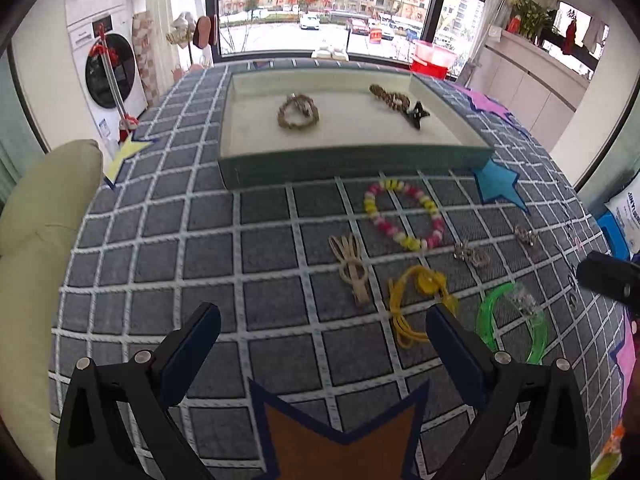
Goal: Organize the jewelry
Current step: 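Grasp the green bangle with the right gripper while the left gripper grasps the yellow hair tie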
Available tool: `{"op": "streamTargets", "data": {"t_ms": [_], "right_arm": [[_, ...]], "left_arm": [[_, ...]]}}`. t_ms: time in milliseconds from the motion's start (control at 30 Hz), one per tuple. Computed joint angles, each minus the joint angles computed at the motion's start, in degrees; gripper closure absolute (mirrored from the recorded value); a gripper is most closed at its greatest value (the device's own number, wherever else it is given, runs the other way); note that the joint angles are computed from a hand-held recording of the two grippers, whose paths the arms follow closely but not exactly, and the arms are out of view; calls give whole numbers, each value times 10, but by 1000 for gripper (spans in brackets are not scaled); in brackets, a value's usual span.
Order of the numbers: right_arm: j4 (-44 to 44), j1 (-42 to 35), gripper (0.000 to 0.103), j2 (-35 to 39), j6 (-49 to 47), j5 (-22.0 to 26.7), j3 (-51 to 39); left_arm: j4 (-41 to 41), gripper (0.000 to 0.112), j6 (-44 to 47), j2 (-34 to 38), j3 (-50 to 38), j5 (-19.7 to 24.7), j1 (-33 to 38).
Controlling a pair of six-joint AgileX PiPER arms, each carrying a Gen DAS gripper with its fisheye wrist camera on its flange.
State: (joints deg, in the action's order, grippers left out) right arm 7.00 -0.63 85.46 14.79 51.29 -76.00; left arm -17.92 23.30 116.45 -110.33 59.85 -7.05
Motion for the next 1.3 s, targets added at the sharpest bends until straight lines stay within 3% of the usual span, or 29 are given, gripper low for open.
{"op": "streamTargets", "data": {"t_ms": [533,700,767,1000,1200,1267,1300], "right_arm": [[-58,42,1,-4,43,-5,50],[-75,58,13,11,55,-4,48],[-86,68,24,18,62,-5,48],[-187,123,33,32,113,12,40],[-191,129,59,25,111,6,45],[-189,129,68,24,109,6,45],[-188,128,69,23,107,6,45]], "left_arm": [[40,11,-36,2,23,-21,-34],[61,13,-58,9,17,-22,-45],[71,18,-64,6,21,-28,-51],[81,36,-58,-6,37,-39,-65],[70,61,-27,-17,50,-39,-74],[69,63,-19,-21,55,-41,-76],[61,72,-12,-22,56,-39,-74]]}}
